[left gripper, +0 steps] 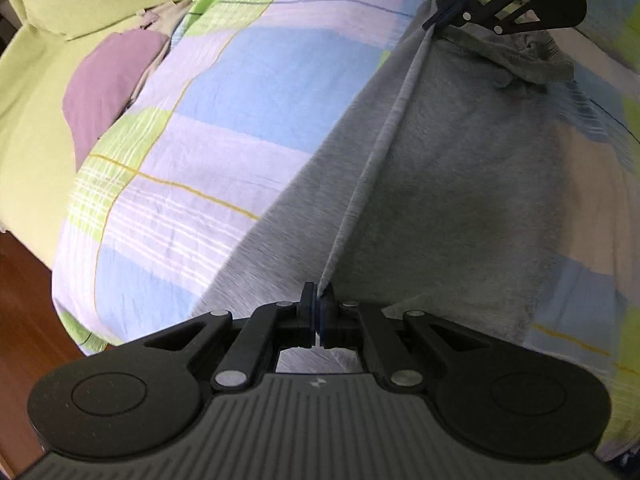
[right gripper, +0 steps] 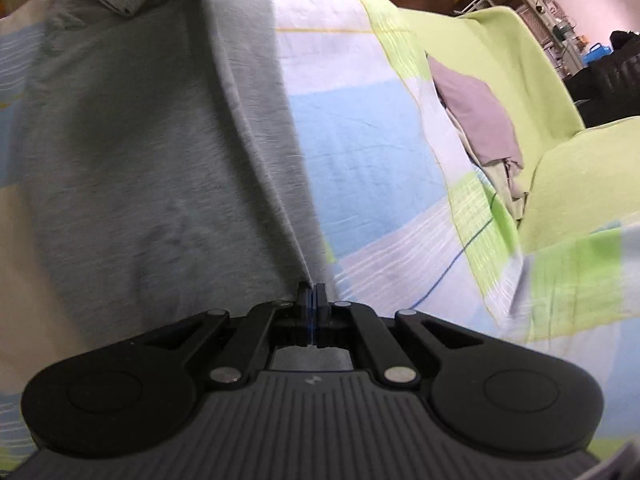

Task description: Fold clothes

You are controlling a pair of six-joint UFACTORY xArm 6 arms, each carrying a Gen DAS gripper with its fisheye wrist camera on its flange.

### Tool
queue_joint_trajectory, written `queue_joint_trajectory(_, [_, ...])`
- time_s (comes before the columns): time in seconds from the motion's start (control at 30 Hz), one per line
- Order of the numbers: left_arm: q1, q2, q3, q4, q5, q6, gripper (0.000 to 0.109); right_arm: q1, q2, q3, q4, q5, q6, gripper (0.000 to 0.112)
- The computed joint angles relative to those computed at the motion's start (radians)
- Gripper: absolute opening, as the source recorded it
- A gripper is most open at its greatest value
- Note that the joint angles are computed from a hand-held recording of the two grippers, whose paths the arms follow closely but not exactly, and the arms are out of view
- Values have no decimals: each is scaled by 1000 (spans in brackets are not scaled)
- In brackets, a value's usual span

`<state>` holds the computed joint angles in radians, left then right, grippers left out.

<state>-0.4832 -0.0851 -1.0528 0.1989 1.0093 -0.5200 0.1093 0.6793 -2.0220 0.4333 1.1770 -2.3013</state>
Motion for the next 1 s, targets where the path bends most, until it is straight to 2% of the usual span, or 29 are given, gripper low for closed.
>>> queue_joint_trajectory(0.1, [42, 5, 7, -25, -11, 68, 0, 23, 103, -159, -87, 83, 80, 0])
queue_joint_trajectory(0.13, [55, 4, 11, -30, -15, 87, 0, 20, 104, -157, -103, 91, 76, 0])
queue_joint_trajectory(0.33, [91, 16, 13, -11, -23, 118, 0, 24, 138, -191, -124, 81, 122, 1])
queue_joint_trajectory(0.5, [106, 24, 14, 36, -1, 106, 0, 24, 112, -129, -117, 4, 146, 4])
queue_joint_trajectory(0.53, [104, 21, 11, 42, 3, 101, 0, 20, 97, -103, -107, -20, 154, 9])
queue_joint_trajectory(0.57, [105, 19, 9, 40, 3, 94, 0, 16, 80, -76, -95, -47, 161, 35])
queue_joint_trajectory(0.63, [110, 9, 1, 3, -6, 76, 0, -4, 25, -4, -24, -103, 152, 57])
queue_joint_trajectory(0.67, [110, 6, 0, -9, -14, 72, 0, -18, 4, 14, 11, -115, 156, 57])
queue_joint_trajectory(0.73, [100, 11, -15, -58, -56, 78, 0, -44, 7, -32, 10, -70, 253, 54])
queue_joint_trajectory(0.83, [60, 74, -68, -116, -128, 110, 0, -112, 27, -157, -31, 71, 416, 39])
queue_joint_trajectory(1.0, [-6, 212, -176, -143, -249, 142, 2, -198, -12, -144, -94, 106, 410, 43])
